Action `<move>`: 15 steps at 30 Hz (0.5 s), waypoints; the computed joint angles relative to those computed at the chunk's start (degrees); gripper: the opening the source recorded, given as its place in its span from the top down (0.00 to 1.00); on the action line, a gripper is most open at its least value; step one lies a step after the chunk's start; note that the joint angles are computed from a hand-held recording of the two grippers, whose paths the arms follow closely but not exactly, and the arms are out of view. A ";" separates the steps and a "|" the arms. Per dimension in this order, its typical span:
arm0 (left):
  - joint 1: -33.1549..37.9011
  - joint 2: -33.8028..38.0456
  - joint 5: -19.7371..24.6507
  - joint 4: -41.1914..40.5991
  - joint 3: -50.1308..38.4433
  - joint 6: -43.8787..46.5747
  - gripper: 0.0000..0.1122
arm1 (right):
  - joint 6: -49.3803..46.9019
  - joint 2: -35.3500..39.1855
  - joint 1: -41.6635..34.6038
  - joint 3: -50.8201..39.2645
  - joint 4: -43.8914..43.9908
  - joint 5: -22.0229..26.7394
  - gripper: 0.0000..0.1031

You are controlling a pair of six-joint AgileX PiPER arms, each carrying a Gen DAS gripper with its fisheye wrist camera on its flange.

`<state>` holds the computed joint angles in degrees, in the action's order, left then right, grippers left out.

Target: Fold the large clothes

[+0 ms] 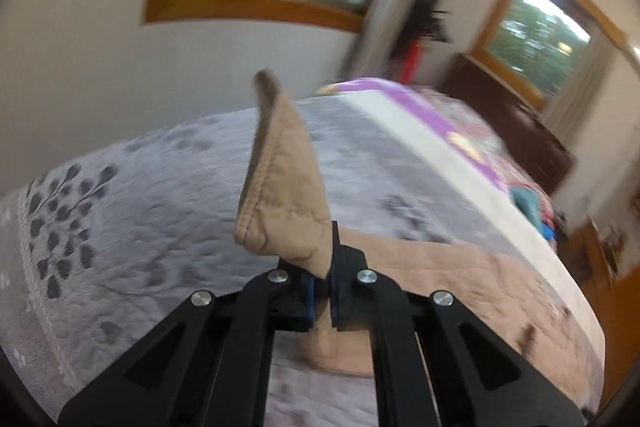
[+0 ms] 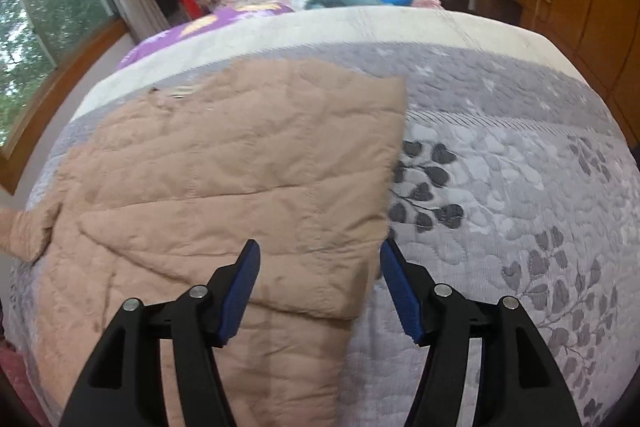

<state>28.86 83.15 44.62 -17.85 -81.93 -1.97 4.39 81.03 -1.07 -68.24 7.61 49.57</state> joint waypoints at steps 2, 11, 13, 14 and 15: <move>-5.48 -2.07 0.40 1.82 -0.33 -1.04 0.97 | -1.31 0.04 0.02 -0.39 1.80 0.55 0.39; -35.60 0.58 -0.40 16.69 -4.44 -13.05 0.97 | -0.87 1.60 0.33 -1.42 1.65 1.08 0.39; -40.88 4.34 -0.29 20.14 -6.55 -16.49 0.97 | -0.76 2.02 0.36 -1.51 1.52 0.87 0.39; -42.41 5.37 -0.75 20.50 -6.40 -17.13 0.97 | -0.85 2.19 0.26 -1.44 1.66 0.82 0.39; -44.10 6.43 -1.26 20.97 -6.13 -17.98 0.97 | -1.02 2.43 0.17 -1.37 1.80 0.72 0.39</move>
